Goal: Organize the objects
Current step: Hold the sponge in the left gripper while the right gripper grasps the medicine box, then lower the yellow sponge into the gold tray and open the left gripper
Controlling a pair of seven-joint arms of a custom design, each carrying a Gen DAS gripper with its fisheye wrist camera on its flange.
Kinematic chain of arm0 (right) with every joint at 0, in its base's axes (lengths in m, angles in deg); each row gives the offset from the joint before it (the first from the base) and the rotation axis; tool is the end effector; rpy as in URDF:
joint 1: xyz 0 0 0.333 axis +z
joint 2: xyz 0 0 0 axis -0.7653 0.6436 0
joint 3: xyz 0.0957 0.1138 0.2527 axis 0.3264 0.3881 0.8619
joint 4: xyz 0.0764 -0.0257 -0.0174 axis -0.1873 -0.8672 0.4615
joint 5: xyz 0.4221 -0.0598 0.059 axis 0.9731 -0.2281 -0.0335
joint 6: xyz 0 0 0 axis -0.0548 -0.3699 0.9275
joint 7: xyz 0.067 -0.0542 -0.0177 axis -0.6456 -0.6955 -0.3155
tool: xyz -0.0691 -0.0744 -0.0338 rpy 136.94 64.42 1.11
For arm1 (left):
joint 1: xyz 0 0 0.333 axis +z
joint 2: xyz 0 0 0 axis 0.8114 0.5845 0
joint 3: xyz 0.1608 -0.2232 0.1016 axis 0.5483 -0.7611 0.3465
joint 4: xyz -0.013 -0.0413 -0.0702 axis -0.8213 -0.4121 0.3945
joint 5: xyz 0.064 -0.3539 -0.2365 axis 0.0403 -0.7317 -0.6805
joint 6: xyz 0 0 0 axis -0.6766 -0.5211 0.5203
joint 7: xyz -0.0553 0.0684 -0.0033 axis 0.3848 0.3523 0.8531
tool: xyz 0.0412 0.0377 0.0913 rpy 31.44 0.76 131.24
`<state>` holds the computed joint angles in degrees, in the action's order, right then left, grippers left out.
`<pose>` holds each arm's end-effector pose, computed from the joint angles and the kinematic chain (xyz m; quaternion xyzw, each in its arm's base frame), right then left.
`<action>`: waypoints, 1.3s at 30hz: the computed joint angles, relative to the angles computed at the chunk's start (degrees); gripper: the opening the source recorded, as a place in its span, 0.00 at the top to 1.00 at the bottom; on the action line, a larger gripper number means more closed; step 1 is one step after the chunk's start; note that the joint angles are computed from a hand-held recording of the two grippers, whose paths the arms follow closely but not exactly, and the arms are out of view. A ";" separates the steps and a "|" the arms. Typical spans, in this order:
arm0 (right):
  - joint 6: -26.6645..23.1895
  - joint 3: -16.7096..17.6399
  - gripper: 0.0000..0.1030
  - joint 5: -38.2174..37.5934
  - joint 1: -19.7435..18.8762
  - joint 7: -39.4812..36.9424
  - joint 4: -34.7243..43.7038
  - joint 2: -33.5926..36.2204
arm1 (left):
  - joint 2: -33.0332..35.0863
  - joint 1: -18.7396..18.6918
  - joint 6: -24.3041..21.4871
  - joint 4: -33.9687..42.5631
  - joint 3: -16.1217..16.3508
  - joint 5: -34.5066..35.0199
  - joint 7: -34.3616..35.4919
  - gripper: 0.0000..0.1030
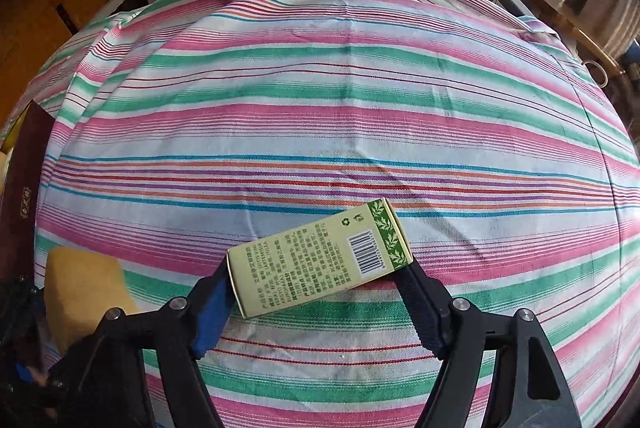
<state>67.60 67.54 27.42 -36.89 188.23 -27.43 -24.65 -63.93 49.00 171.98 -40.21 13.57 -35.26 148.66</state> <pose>0.6316 0.1639 0.4640 -0.5871 0.7875 -0.1421 0.1223 0.6219 -0.1877 0.4421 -0.3371 0.8636 -0.3739 0.0268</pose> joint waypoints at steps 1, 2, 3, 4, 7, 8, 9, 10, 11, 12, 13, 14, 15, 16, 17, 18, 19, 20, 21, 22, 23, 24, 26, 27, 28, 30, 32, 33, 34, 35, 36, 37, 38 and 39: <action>0.08 -0.03 0.25 0.03 -0.05 -0.05 -0.38 -0.32 | -0.12 -0.07 0.43 -0.21 -0.05 -0.09 0.09 0.51; 0.32 -0.07 0.25 0.24 -0.15 -0.11 -0.64 -0.46 | -0.19 -0.18 0.88 -0.35 -0.09 -0.10 0.17 0.51; 0.46 -0.12 0.25 0.53 -0.27 -0.23 -0.80 -0.60 | -0.37 -0.20 1.07 -0.59 -0.09 -0.21 0.32 0.51; 0.50 -0.13 0.25 0.65 -0.35 -0.40 -0.90 -0.71 | -0.33 -0.22 1.09 -0.59 -0.06 -0.28 0.31 0.51; 0.50 -0.15 0.25 0.82 -0.50 -0.66 -1.47 -1.37 | 0.06 -0.17 0.69 -0.20 0.04 -0.24 -0.31 0.49; 0.71 -0.20 0.25 1.02 -0.60 -0.66 -1.75 -1.60 | 0.24 -0.19 0.37 -0.04 0.13 0.56 -1.24 0.48; 0.68 -0.13 0.25 1.04 -0.55 -0.39 -1.33 -1.25 | 0.50 -0.15 -0.03 0.20 0.16 0.93 -1.82 0.48; 0.87 -0.11 0.25 0.97 -0.54 -0.28 -1.04 -0.80 | 0.39 -0.01 -0.12 0.07 0.13 0.62 -1.58 0.48; 1.05 -0.13 0.24 0.94 -0.55 -0.27 -0.38 0.02 | 0.29 -0.01 0.01 -0.04 0.10 0.78 -1.66 0.48; 1.17 -0.15 0.24 1.09 -0.59 -0.40 -0.35 0.11 | 0.09 -0.07 0.41 -0.31 0.04 0.96 -1.60 0.48; 1.30 -0.15 0.23 1.18 -0.59 -0.44 -0.48 0.06 | -0.11 -0.15 0.77 -0.55 0.00 1.10 -1.53 0.48; 1.30 -0.11 0.23 1.08 -0.52 -0.31 -0.55 0.01 | -0.29 -0.21 1.02 -0.76 -0.02 1.17 -1.37 0.49; 1.35 -0.13 0.23 1.04 -0.52 -0.38 -0.65 -0.03 | -0.46 -0.28 1.34 -0.97 -0.04 1.25 -1.27 0.49; 1.36 -0.14 0.23 1.02 -0.53 -0.44 -0.81 -0.20 | -0.66 -0.36 1.68 -1.19 -0.03 1.29 -1.27 0.50; 1.34 -0.13 0.23 0.94 -0.50 -0.38 -1.18 -0.60 | -0.89 -0.45 2.13 -1.44 -0.02 1.39 -1.37 0.50; 1.36 -0.14 0.23 0.87 -0.52 -0.46 -1.24 -0.64 | -1.33 -0.60 2.99 -1.94 0.00 1.67 -1.74 0.51; 1.42 -0.13 0.23 0.71 -0.50 -0.50 -1.38 -0.71 | -2.08 -0.82 4.32 -2.79 0.03 2.25 -2.29 0.51; 1.58 -0.15 0.23 0.63 -0.53 -0.64 -1.54 -0.81 | -2.67 -0.93 4.67 -3.28 0.13 2.59 -2.63 0.51; 1.55 0.04 0.23 0.33 -0.27 -0.09 -1.48 -0.78 | -3.37 -0.95 4.45 -3.70 0.31 2.78 -2.95 0.51; 1.60 0.08 0.23 0.24 -0.19 0.05 -1.47 -0.76 | -4.21 -0.98 4.49 -4.21 0.49 2.60 -3.03 0.51; 1.60 0.07 0.23 0.15 -0.17 0.08 -1.57 -0.85 | -5.20 -1.04 4.95 -4.79 0.67 1.95 -2.62 0.51; 1.62 0.08 0.23 0.00 -0.13 0.04 -1.63 -0.89 | -6.15 -1.16 5.41 -5.24 0.89 1.54 -2.34 0.51; 1.52 0.14 0.23 -0.11 -0.04 -0.08 -1.31 -0.75 | -7.68 -1.37 5.60 -5.48 1.45 0.93 -2.21 0.51; 1.62 0.15 0.22 -0.18 0.00 -0.07 -1.43 -0.82 | -8.37 -1.49 5.77 -5.65 1.74 0.50 -2.01 0.51; 1.88 0.17 0.21 -0.12 0.01 -0.31 -1.58 -0.87 | -8.97 -1.61 6.03 -5.75 2.00 0.38 -1.97 0.51; 1.92 0.24 0.21 -0.76 0.19 -0.25 -2.06 -1.24 | -10.08 -1.68 5.74 -5.86 2.70 -0.08 -1.94 0.51; 1.94 0.28 0.21 -1.01 0.29 -0.05 -2.35 -1.51 | -10.95 -1.70 5.59 -6.06 3.25 -0.22 -2.15 0.51; 1.91 0.29 0.21 -1.14 0.33 0.07 -2.48 -1.63 | -11.33 -1.68 5.66 -6.21 3.50 -0.16 -2.25 0.51; 1.85 0.31 0.21 -1.36 0.38 0.20 -2.60 -1.75 | -11.63 -1.60 5.45 -6.23 3.79 0.00 -2.55 0.51; 1.79 0.33 0.21 -1.53 0.42 0.28 -2.67 -1.82 | -11.81 -1.44 5.12 -6.19 4.10 0.28 -2.97 0.51; 1.81 0.36 0.21 -1.61 0.46 0.36 -2.72 -1.86 | -11.88 -1.28 4.92 -6.04 4.33 0.66 -3.48 0.51; 1.83 0.38 0.21 -1.68 0.50 0.47 -2.85 -1.98 | -11.92 -1.16 5.30 -6.05 4.52 0.67 -3.62 0.51; 1.79 0.38 0.21 -1.73 0.51 0.47 -2.84 -1.97 | -11.95 -0.93 5.21 -5.93 4.79 0.77 -4.00 0.51; 1.73 0.41 0.21 -1.86 0.55 0.56 -2.90 -2.04 | -11.84 -0.70 4.96 -5.64 4.99 1.06 -4.43 0.51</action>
